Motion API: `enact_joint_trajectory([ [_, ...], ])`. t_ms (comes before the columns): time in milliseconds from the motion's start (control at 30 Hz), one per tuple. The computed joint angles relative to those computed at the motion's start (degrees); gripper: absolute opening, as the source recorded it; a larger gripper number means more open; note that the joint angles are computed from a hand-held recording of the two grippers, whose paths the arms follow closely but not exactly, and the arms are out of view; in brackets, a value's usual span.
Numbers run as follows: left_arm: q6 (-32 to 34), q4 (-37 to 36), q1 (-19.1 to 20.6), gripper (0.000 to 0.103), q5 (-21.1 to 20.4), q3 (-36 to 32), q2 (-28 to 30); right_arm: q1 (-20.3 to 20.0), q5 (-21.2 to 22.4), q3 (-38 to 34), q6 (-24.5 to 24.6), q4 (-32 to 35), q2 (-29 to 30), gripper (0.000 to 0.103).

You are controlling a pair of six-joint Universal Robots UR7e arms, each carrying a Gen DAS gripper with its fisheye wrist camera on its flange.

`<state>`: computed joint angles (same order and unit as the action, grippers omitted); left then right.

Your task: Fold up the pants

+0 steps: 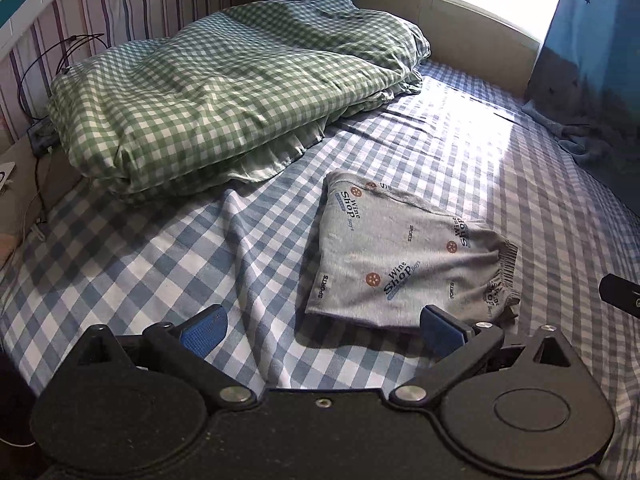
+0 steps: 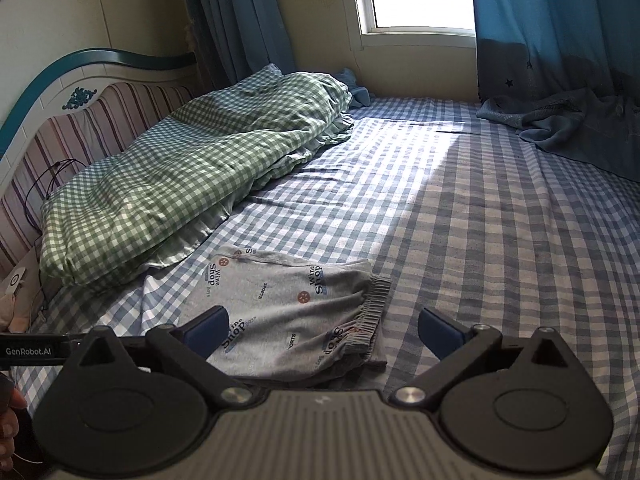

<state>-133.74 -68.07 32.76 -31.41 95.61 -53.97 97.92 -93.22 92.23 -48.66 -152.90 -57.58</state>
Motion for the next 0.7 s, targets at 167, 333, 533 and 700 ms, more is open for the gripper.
enact_joint_trajectory([
  [167,-2.03,0.36,-2.85,0.102,-3.15,0.31,2.22,-1.62,0.91,5.95,-1.24,-1.17,-5.01,0.103],
  [333,-3.75,1.53,-5.35,0.102,-5.22,0.44,4.13,-3.06,1.39,10.43,-2.07,-1.98,-9.00,0.103],
  [533,-5.42,2.00,-7.54,0.102,-6.82,0.62,5.84,-4.65,1.24,14.25,-2.69,-3.22,-12.25,0.103],
  [700,-5.04,1.19,-8.29,0.102,-7.66,0.84,6.51,-5.56,0.76,15.47,-2.78,-2.79,-13.62,0.103],
])
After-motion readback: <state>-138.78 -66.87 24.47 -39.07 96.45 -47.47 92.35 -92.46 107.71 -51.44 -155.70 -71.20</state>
